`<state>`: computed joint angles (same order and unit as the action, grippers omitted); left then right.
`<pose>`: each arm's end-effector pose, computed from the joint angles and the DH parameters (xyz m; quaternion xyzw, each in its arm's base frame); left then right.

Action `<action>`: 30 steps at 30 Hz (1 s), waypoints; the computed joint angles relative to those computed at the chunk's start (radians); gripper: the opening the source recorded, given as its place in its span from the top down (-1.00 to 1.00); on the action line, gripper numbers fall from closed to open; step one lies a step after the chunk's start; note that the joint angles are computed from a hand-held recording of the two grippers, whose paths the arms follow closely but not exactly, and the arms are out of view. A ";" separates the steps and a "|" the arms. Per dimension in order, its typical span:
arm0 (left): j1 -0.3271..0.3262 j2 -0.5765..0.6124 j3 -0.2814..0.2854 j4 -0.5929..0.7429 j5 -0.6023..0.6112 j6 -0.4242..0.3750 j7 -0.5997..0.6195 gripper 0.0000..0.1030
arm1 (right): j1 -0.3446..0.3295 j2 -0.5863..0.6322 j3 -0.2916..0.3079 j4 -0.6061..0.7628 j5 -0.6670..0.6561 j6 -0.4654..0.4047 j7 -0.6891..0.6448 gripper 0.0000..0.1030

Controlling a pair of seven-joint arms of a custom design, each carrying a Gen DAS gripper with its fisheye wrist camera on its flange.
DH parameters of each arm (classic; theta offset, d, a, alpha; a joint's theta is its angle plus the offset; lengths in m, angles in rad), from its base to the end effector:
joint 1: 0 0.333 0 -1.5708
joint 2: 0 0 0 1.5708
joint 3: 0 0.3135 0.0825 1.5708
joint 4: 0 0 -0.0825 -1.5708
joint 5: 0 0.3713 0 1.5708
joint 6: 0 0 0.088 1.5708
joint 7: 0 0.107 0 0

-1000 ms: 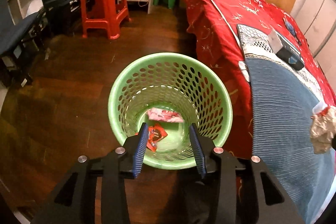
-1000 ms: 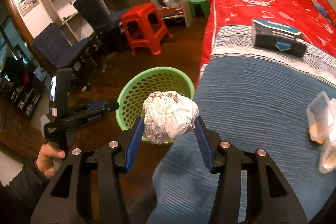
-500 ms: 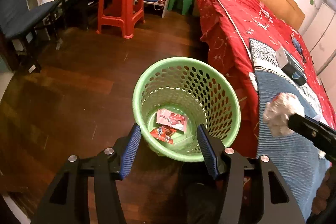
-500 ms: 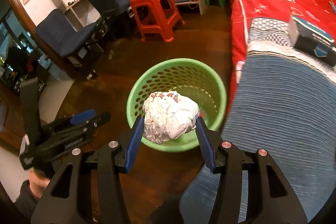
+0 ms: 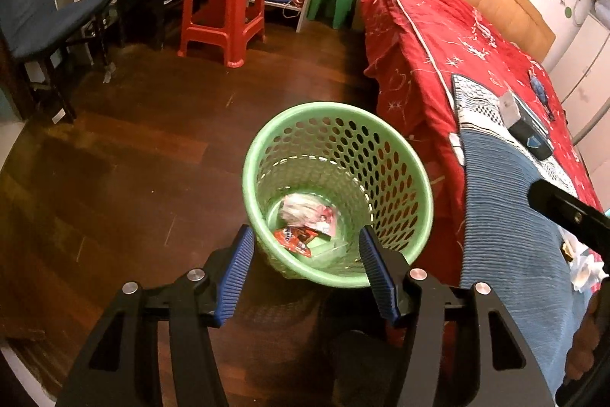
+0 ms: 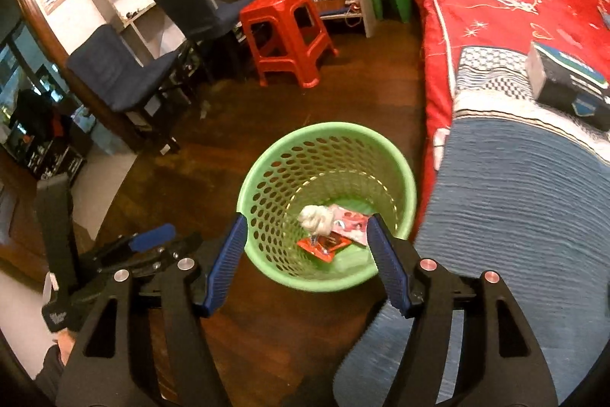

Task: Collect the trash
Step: 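Return the right tool to the pile and grasp the white foam block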

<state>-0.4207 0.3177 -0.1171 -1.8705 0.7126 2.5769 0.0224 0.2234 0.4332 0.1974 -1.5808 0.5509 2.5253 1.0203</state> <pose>0.5524 -0.3357 0.3900 -0.8201 0.4927 -0.2368 0.1693 0.6543 0.2626 0.4510 -0.8212 0.4552 -0.0200 0.3434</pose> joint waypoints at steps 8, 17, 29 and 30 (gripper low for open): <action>-0.028 0.032 -0.013 0.077 -0.005 -0.025 0.041 -0.08 | -0.056 -0.157 -0.020 -0.207 0.099 0.095 -0.100 -0.34; -0.084 0.124 -0.015 0.241 -0.038 -0.057 0.134 -0.14 | -0.090 -0.305 -0.105 -0.392 0.172 0.200 -0.161 -0.47; -0.161 0.262 0.001 0.479 -0.124 -0.118 0.290 -0.21 | -0.164 -0.427 -0.233 -0.545 0.243 0.356 -0.224 -0.59; -0.167 0.275 0.002 0.502 -0.132 -0.125 0.305 -0.21 | -0.172 -0.425 -0.240 -0.543 0.248 0.360 -0.225 -0.59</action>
<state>-0.5873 0.5930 -0.1151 -1.3683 0.5805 2.4518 0.3273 0.0513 0.0085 -0.0431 -2.1238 0.7988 2.8858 0.7955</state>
